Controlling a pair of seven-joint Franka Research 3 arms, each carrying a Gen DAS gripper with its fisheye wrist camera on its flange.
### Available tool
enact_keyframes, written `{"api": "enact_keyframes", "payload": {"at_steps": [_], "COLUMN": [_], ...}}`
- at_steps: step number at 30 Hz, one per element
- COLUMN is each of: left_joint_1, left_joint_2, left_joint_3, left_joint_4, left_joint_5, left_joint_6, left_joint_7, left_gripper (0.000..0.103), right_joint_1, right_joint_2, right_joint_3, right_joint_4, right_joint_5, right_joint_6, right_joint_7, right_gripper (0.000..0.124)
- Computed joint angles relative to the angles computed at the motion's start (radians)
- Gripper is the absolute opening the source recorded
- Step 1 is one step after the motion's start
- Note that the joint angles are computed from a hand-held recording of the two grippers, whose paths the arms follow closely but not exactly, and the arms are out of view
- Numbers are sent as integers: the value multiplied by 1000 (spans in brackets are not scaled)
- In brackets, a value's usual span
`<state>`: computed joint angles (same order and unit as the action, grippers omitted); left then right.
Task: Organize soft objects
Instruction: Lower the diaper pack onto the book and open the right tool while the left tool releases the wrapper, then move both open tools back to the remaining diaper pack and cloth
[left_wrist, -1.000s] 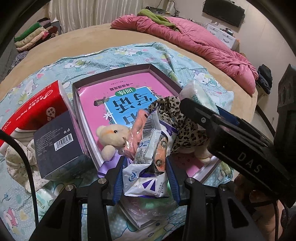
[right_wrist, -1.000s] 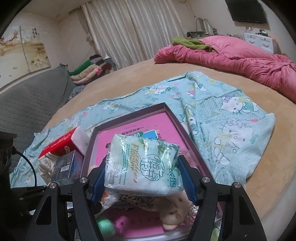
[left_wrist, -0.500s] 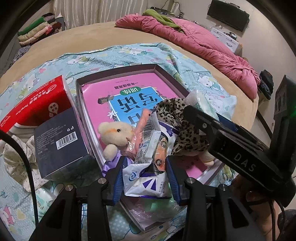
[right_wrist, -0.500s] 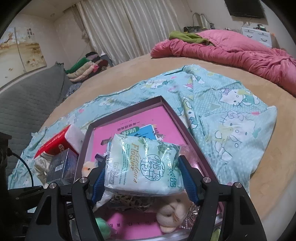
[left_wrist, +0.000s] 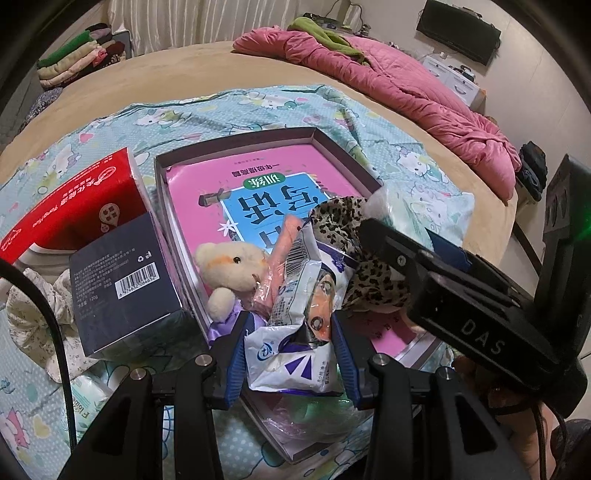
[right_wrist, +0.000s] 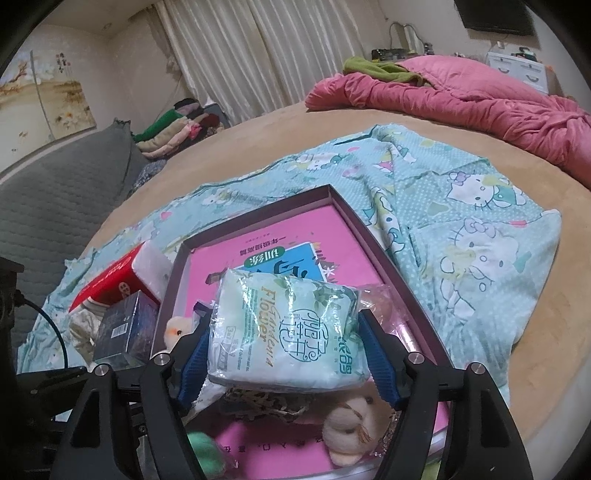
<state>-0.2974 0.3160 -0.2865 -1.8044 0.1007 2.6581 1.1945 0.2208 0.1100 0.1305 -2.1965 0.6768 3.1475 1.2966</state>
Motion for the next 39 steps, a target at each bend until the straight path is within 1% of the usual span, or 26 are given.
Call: {"api": "enact_keyframes", "payload": {"at_steps": [1,3,8,10,13,15,18,22,24,25,26,27,30,33,39], "left_joint_1": [1,5,11,12,12,11,8,5,11,16,20,23,36,39,31], "left_joint_2": [0,1,1,-1,-3,-4,-2,1,2,3,2,3,3,5,4], "left_joint_3": [0,-3,-7,-8,-8,-7,-4,-3,-8,-13,-17,-20,-31,-32,-23], "left_joint_4": [-1,-2,-4,-7,-11,-11,-2,5,7,5,2,2,-3,-3,2], "left_joint_5": [-1,-9,-23,-27,-29,-26,-22,-16,-29,-41,-50,-60,-99,-115,-110], "left_joint_6": [1,2,3,6,9,6,-1,-5,-1,4,8,9,18,21,10], "left_joint_7": [1,5,18,22,25,26,22,20,27,34,41,47,66,76,69], "left_gripper": [43,44,44,44,44,44,44,44,44,44,44,44,44,44,46], "right_joint_1": [-9,-7,6,-8,-19,-15,5,12,12,11,18,29,36,40,56], "right_joint_2": [0,1,-3,-6,-18,-22,-30,-41,-47,-52,-54,-58,-69,-78,-95], "right_joint_3": [11,11,3,23,50,52,29,25,28,34,27,11,2,-2,-26], "right_joint_4": [3,4,-1,3,6,8,3,2,3,6,4,-7,-17,-21,-42], "right_joint_5": [21,30,19,61,153,191,182,231,278,325,328,286,303,351,329], "right_joint_6": [-4,-5,1,1,16,23,24,24,25,28,30,33,40,52,64], "right_joint_7": [-21,-28,-14,-51,-140,-178,-163,-206,-250,-296,-300,-260,-268,-305,-270], "right_gripper": [77,78,79,79,80,80,80,80,80,80,80,80,80,80,80]}}
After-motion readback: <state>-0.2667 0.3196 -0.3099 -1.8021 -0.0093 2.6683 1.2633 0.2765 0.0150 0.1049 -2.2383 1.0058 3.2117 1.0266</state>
